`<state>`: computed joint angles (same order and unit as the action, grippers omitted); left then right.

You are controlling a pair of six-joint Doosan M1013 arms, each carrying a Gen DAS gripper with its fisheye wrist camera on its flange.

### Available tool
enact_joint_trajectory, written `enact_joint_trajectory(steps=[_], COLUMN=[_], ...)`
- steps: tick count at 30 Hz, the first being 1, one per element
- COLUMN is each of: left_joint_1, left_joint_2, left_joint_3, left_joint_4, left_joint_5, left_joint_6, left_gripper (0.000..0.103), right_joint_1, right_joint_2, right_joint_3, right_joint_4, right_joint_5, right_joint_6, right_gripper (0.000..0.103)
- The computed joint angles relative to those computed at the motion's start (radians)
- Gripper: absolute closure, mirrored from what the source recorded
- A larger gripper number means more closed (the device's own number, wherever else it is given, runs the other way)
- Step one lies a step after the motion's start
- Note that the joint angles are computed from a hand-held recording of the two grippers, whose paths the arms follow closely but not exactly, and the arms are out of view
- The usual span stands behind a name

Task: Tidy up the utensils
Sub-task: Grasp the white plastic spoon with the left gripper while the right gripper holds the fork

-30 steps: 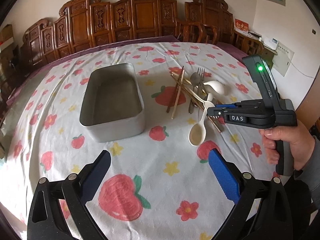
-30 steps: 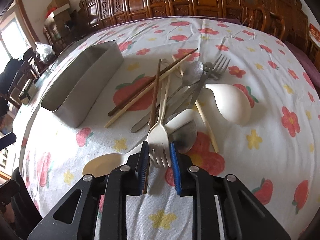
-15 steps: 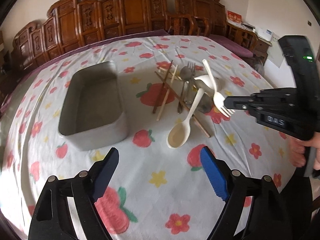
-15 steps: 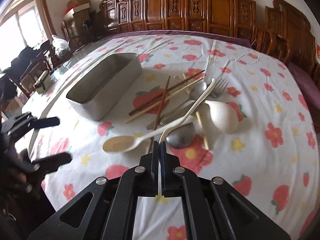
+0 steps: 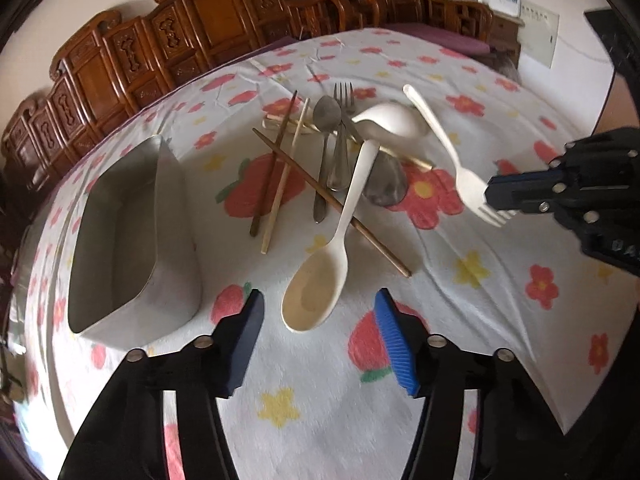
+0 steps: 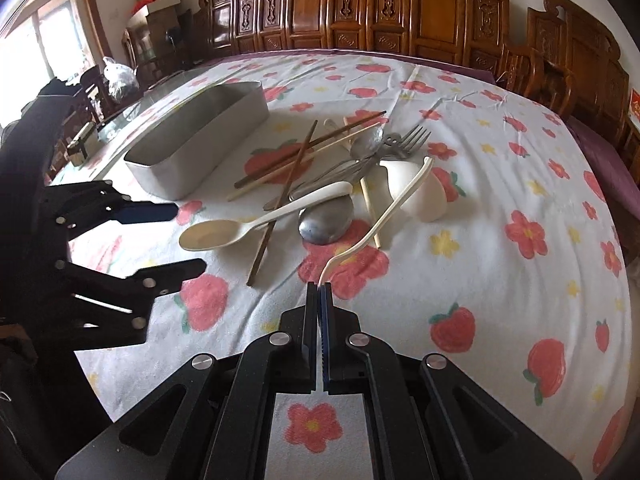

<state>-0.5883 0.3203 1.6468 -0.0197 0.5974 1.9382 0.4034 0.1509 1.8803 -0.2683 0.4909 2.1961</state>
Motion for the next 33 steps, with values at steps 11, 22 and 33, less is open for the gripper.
enact_joint_trajectory(steps=[11,22,33], left_joint_1=[-0.034,0.015,0.051], left_joint_2=[0.033,0.024,0.014], left_joint_3=[-0.026,-0.041,-0.041], left_joint_4=[0.187,-0.058,-0.228], left_joint_5=[0.023,0.044,0.083], left_joint_6=[-0.106,0.062,0.143], left_gripper=[0.069,0.074,0.075], right_joint_1=[-0.013,-0.007,0.010], right_joint_2=[-0.013,-0.005,0.004], right_joint_3=[0.003,-0.003,-0.014], right_joint_4=[0.024,0.041,0.042], right_joint_5=[-0.012,-0.003,0.009], right_joint_6=[-0.010,-0.035,-0.045], right_gripper=[0.101,0.101,0.101])
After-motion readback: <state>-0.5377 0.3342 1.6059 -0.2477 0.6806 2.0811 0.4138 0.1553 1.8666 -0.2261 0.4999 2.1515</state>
